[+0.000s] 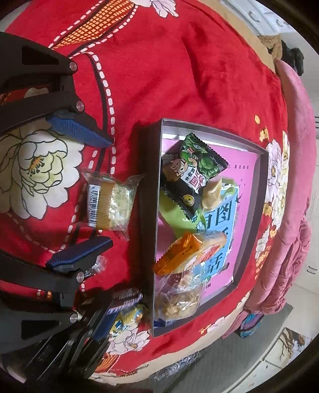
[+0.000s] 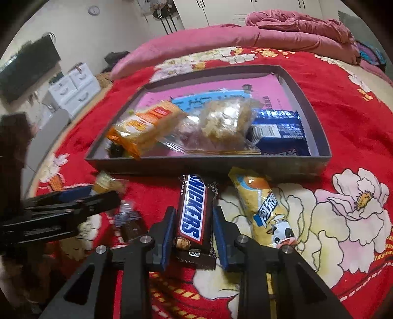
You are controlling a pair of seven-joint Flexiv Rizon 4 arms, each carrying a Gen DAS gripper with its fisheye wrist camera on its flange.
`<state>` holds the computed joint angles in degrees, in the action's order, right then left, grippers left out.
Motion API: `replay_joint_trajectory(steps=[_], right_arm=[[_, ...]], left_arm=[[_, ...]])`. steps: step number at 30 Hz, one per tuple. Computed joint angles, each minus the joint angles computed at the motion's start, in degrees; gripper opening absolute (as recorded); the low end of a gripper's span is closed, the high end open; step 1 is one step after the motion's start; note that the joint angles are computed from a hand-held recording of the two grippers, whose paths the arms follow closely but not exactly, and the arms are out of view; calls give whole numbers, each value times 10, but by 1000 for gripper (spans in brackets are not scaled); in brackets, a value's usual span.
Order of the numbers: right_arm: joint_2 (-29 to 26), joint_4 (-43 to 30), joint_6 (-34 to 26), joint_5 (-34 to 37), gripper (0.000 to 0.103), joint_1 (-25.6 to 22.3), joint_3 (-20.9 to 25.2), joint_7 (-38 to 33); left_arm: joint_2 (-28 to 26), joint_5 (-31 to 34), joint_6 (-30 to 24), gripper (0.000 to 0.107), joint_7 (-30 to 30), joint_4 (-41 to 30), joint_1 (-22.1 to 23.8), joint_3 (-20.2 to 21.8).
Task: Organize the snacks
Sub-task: 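Grasp the wrapped cake with the left gripper while the right grasps the Snickers bar, then carry the wrapped cake with the left gripper while the right carries the Snickers bar into the tray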
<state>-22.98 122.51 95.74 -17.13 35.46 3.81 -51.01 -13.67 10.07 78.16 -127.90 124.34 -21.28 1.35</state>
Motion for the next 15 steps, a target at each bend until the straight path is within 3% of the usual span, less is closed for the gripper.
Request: replay_joint_trajectory(steps=[3,5,8,15], right_arm=[[5,6,25,2,30,-7,10,-12],[7,9,36,7,30,-7,12,-19],[13,13,47,15,30,-2,12,-29],[23,24,79,50,30,38,-24,-55]], left_arm=[[-2,13,-6,70,-11,-8,-7,8],[-3,17,-5,52,-13,-8,-5,8],[-1,-7,10,44,7,5,10,-7],[10,-42,45,40,35,29,16,-17]])
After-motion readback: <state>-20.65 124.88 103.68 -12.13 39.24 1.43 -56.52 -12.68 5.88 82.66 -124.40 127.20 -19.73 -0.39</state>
